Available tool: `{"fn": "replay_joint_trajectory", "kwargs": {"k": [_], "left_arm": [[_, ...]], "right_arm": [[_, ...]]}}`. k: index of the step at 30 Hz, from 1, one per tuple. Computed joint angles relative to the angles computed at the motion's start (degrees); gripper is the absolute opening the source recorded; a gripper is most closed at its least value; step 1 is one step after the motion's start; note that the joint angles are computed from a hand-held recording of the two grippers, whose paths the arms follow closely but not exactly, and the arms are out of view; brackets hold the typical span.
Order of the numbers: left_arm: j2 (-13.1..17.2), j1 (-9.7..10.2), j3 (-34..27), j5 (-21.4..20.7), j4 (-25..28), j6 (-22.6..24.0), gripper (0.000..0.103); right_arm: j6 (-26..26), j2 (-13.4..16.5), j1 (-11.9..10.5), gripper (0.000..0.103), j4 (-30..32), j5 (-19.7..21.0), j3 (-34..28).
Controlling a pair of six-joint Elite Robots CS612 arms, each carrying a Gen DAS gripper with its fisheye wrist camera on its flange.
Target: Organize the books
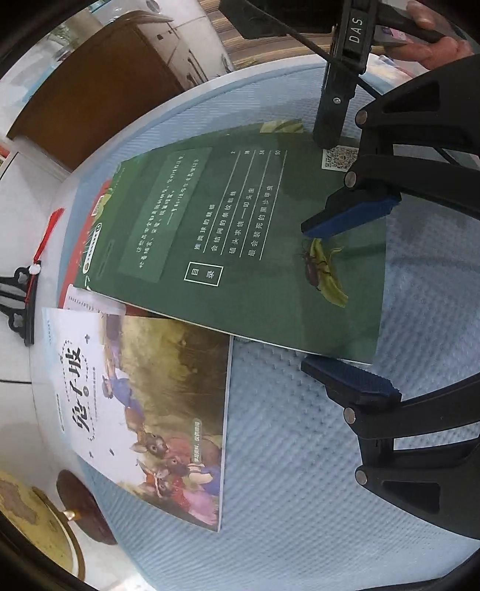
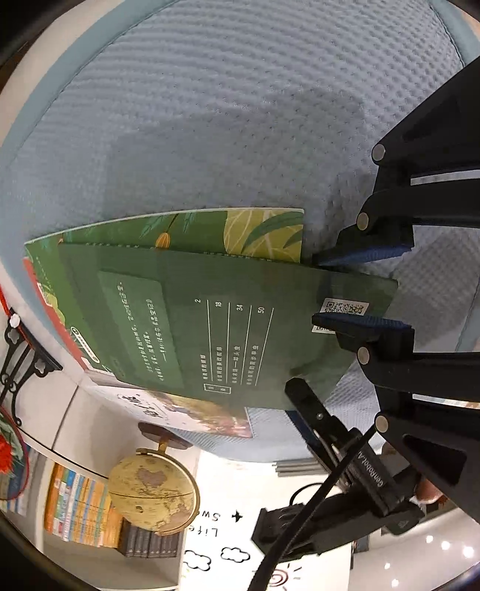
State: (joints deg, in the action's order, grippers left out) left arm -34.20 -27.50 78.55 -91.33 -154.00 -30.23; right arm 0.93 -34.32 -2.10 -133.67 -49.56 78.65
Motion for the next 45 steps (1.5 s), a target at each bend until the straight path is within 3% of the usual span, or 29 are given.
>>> {"fn": "replay_joint_trajectory", "kwargs": {"k": [4, 8, 11, 12, 14, 15, 20, 22, 30, 33, 35, 39, 40, 42, 45], "left_arm": [[0.8, 0.53, -1.4, -2.0, 0.4, 1.0, 0.063], [0.5, 0.83, -0.8, -3.3, 0.1, 1.3, 0.063], [-0.2, 1.06, 0.4, -4.2, -0.6, 1.8, 0.063], [-0.5, 1.34, 1.3, -5.8, -1.6, 1.5, 0.063], [-0.3, 2.03, 1.4, -9.3, -2.9, 0.8, 0.063], [-0.1, 2.34, 1.3, -10.6, -3.4, 0.5, 0.063], [-0.1, 2.83, 1.8, -12.6, -4.8, -0.5, 0.063], [-0.6, 2.88, 2.3, -12.5, -4.7, -0.6, 0.063], [-4.4, 1.59, 7.1, -1.2, -8.2, -2.9, 0.063], [-5.4, 1.51, 8.3, 0.4, -10.5, -2.6, 0.063], [-5.6, 1.85, 8.7, -0.8, -11.5, -3.1, 0.063], [-6.4, 2.65, 10.7, -1.3, -13.9, -6.6, 0.063], [-6.6, 2.87, 11.3, -1.1, -14.6, -7.9, 0.063], [-7.7, 3.36, 13.6, 1.3, -15.0, -11.2, 0.063], [-9.4, 3.81, 16.1, 7.2, -9.8, -14.9, 0.062]], "right_arm": [[-0.9, 0.0, 0.0, 0.027, 0.6, 0.2, -0.2], [-1.7, 0.2, -0.5, 0.028, 2.5, 2.9, -0.4], [-2.6, 0.0, -1.6, 0.028, 1.8, 10.1, 0.7], [-2.8, 0.2, -2.4, 0.028, 1.4, 15.6, 1.2], [-3.0, 0.5, -2.9, 0.028, 1.3, 20.5, 1.2], [-3.0, 0.6, -2.6, 0.028, 0.2, 20.0, 0.8], [-4.1, 1.6, 0.3, 0.025, -0.2, 8.1, -2.7], [-3.7, 0.9, 0.9, 0.024, -3.7, 5.7, -2.3], [-13.5, -3.3, 3.0, 0.024, -11.6, -2.0, -0.8], [-16.0, -3.8, 3.8, 0.024, -10.9, -1.2, -1.6], [-17.5, -4.1, 4.9, 0.024, -11.8, -1.7, -1.9], [-21.1, -4.5, 7.2, 0.027, -10.9, -2.9, -3.3], [-22.7, -4.3, 7.5, 0.027, -8.7, -1.2, -3.9], [-24.2, -4.1, 7.5, 0.027, -4.6, 1.6, -4.8], [-24.8, -4.0, 7.4, 0.028, -1.8, 3.2, -4.9]]}}
